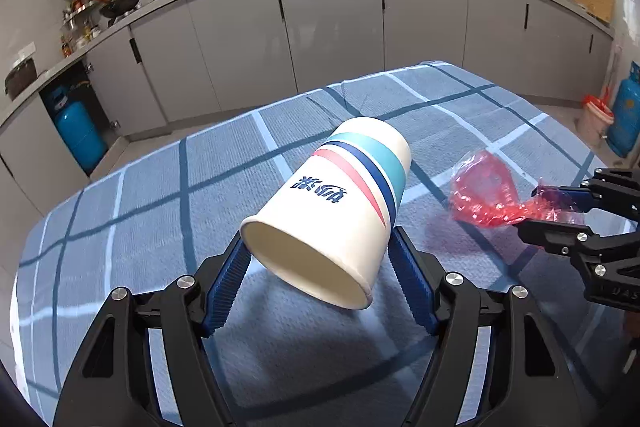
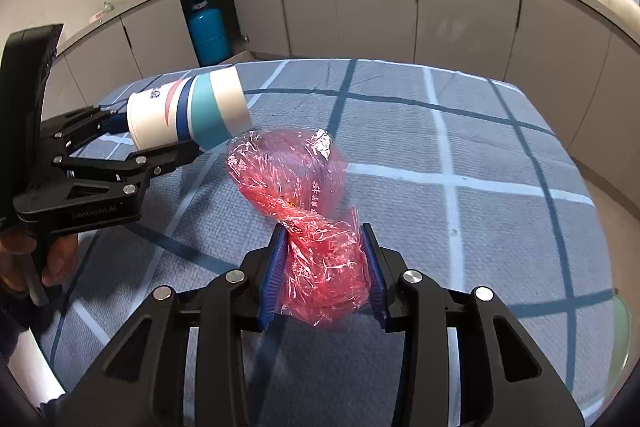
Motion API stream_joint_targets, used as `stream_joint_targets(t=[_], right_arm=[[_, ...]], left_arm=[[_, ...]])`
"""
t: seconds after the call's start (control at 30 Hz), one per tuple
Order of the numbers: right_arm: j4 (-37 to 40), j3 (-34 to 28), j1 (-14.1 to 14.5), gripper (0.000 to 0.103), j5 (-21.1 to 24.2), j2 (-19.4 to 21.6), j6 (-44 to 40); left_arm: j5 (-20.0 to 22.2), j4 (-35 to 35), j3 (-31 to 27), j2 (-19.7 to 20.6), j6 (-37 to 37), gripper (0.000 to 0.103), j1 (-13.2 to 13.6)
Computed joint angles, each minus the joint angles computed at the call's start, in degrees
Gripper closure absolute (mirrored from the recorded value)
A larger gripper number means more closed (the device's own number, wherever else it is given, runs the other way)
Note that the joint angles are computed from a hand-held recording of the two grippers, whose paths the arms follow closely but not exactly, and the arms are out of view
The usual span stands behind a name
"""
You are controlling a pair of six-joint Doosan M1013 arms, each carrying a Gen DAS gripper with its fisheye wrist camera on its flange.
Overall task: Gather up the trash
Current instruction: 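Carry cup and pink bag over the teal bucket and open both tools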
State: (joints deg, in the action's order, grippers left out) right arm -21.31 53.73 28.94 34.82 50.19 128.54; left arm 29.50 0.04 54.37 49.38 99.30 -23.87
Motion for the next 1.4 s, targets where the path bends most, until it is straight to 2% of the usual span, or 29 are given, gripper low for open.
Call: stream_joint_targets(t=[0.1, 0.23, 0.4, 0.7, 1.4], right_arm=[[-1.88, 2.53, -0.09, 0.065, -0.99, -1.39, 2.67], [-3.42, 5.12, -0.24, 0.065, -1.99, -2.75, 5.19], [-5.41, 7.37, -0.29, 0.065, -3.19, -3.90, 8.04], [-10.90, 11.01, -0.29, 0.065, -5.31, -6.14, 14.43], [-31.71, 25.88, -2.76, 0.065, -5.91, -14.69, 42.39]], left_arm=[[0.39, 1.00, 0.44, -0.36, -2.13, 0.033, -0.40], [0.83, 6.73, 1.02, -0.76, -7.56, 0.033, -1.42], [1.53, 9.88, 1.49, -1.17, -11.74, 0.033, -2.21], [2.14, 12.57, 1.91, -1.81, -16.17, 0.033, -3.41], [2.78, 6.63, -3.44, 0.18, -5.44, 0.033, -9.23]])
